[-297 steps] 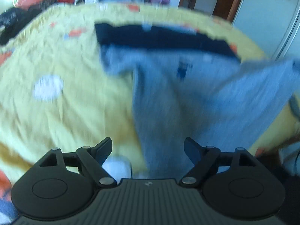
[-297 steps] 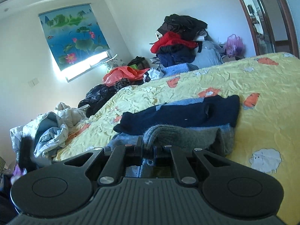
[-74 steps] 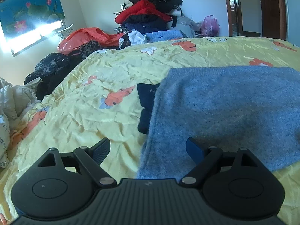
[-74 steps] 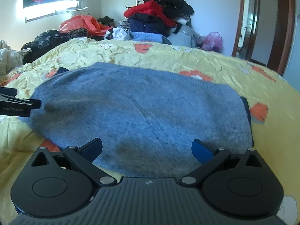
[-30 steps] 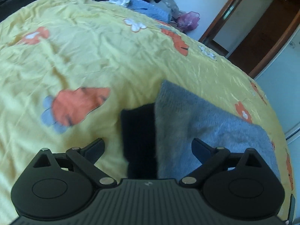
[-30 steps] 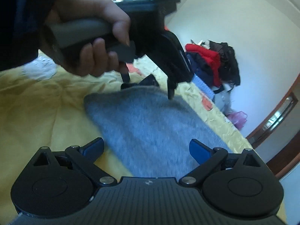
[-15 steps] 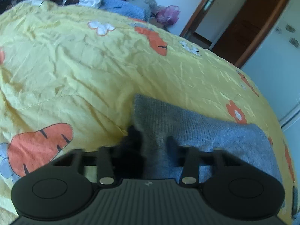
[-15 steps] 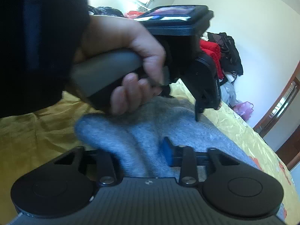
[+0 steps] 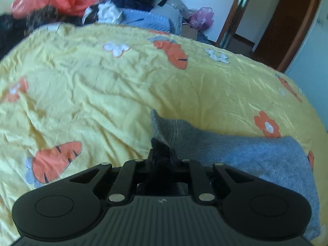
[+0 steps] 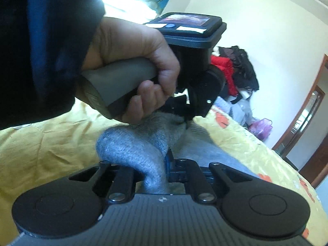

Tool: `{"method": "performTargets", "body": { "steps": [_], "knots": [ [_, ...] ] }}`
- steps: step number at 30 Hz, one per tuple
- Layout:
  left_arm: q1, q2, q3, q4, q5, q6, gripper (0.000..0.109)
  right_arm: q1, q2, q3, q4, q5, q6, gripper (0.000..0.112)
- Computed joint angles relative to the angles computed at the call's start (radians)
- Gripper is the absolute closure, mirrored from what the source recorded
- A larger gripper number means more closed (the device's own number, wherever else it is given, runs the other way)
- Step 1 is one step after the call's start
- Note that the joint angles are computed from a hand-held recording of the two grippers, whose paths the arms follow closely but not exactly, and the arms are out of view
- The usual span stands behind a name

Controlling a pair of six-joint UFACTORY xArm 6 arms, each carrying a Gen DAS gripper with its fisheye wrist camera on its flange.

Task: Fold small clothes
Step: 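Grasp the side edge of the folded sweater with both tools, then lift the side edge with both tools and fold it over the sweater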

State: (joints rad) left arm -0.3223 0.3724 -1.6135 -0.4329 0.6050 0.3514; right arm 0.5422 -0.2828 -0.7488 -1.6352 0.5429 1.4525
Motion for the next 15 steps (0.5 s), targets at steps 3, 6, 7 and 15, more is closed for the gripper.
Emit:
{"method": "performTargets", "body": {
  "steps": [3, 6, 7, 15],
  "knots": [
    [-0.031, -0.036, 0.033, 0.073, -0.034, -0.047, 0.096, -0.017, -0.081, 0.061, 0.001, 0.001, 0.010, 0.097],
    [-0.061, -0.061, 0.054, 0.129, -0.059, -0.090, 0.096, -0.041, -0.158, 0.119, 0.004, -0.003, 0.029, 0.097],
    [-0.072, -0.071, 0.066, 0.156, -0.076, -0.109, 0.096, -0.048, -0.183, 0.137, 0.009, -0.003, 0.031, 0.097],
    [-0.143, -0.099, 0.077, 0.321, -0.130, -0.287, 0.096, -0.159, -0.373, 0.262, 0.026, -0.062, 0.041, 0.101]
  ]
}}
